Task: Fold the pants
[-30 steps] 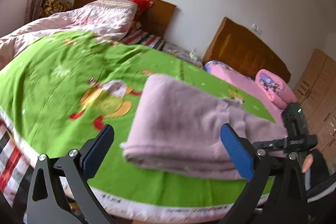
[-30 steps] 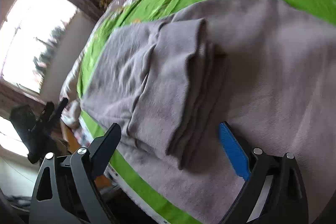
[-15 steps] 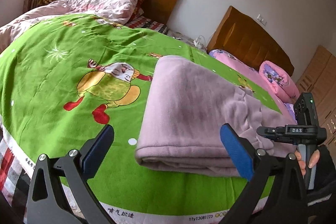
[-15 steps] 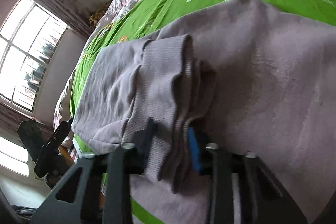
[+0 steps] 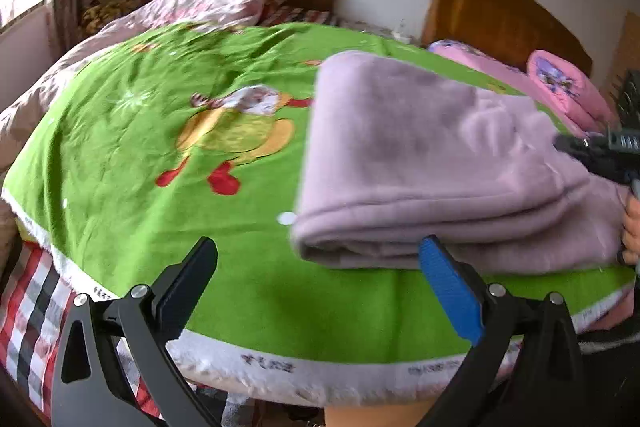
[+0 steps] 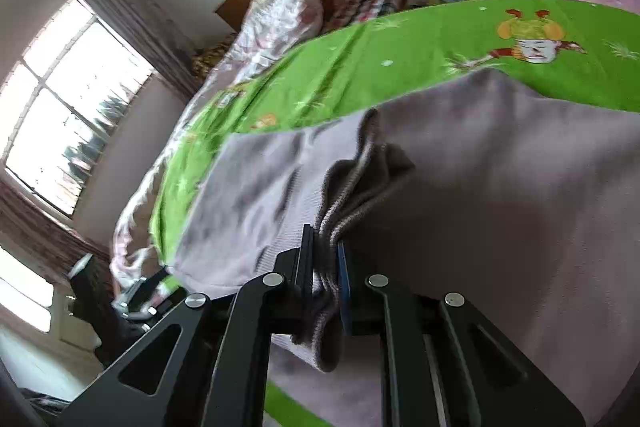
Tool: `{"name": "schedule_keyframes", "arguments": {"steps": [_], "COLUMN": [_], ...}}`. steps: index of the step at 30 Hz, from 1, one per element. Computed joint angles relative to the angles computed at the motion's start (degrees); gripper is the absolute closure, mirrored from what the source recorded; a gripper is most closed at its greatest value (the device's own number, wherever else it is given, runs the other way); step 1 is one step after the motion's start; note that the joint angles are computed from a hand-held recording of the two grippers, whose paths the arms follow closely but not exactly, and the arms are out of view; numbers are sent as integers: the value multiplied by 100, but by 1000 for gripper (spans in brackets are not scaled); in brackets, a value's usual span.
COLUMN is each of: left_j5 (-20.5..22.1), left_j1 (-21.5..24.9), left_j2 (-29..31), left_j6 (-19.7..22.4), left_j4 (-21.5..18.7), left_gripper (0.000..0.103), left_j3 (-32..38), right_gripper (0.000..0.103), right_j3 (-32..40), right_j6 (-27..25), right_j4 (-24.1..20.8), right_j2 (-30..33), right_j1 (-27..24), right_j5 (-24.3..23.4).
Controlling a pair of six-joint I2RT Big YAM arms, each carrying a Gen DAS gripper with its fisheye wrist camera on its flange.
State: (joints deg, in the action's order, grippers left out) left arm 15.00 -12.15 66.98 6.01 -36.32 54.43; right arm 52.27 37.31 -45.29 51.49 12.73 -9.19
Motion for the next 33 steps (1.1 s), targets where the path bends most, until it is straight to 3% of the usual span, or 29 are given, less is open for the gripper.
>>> {"name": "schedule_keyframes", "arguments": {"steps": [4, 5, 6, 8, 11, 13, 16, 17, 19, 20, 21, 22, 24, 28, 30, 33], "left_j5": [64, 66, 122, 391, 1500, 1889, 2391, 2437, 2273, 1894, 1555, 1684, 2043, 1644, 1171, 133], "left_j1": [139, 160, 185, 235, 254, 33, -339, -505, -711, -798, -826, -785, -667, -655, -691, -734], "left_j2": [74, 71, 46, 25, 285, 671, 1357, 1711, 2180, 2416, 2743, 2909, 2858, 2452, 2411, 2596], "left_j6": [224, 276, 282, 92, -690, -964, -885, -752, -542, -500, -630, -740, -932, -1013, -1049, -1154], "left_j4": [-269, -311, -305, -200, 147, 124, -141, -437, -847, -979, -1255, -1414, -1259, -901, -905, -1291], "left_gripper": [2, 2, 2, 2, 2, 2, 2, 2, 2, 2, 2, 2, 2, 2, 2, 2], "left_j3": [161, 222, 306, 484, 981, 1439, 2133, 2484, 2898, 3072, 3310, 3421, 3322, 3087, 3109, 3311], "right_gripper": [86, 76, 57, 28, 28, 31, 33, 33, 33, 34, 35, 35, 35, 35, 34, 34], "right_j3": [-141, -59, 63, 210, 465, 611, 779, 785, 750, 701, 519, 368, 364, 370, 313, 249], "right_j6": [-85, -155, -251, -484, -1103, -1438, -1805, -1866, -1819, -1741, -1767, -1811, -1709, -1679, -1693, -1611], "right_j4": [-204, -335, -507, -545, -322, -205, -143, -145, -230, -349, -180, -1, -88, -152, -163, -199], "right_j2": [148, 180, 193, 58, 126, 333, 689, 781, 945, 1017, 953, 838, 768, 499, 472, 549], "right_j1": [-98, -97, -63, 139, 584, 830, 1194, 1266, 1259, 1234, 1199, 1198, 1160, 1055, 920, 727], "right_j5": [-234, -223, -68, 636, 1090, 1135, 1321, 1336, 1218, 1257, 1276, 1221, 1131, 1207, 1091, 821]}}
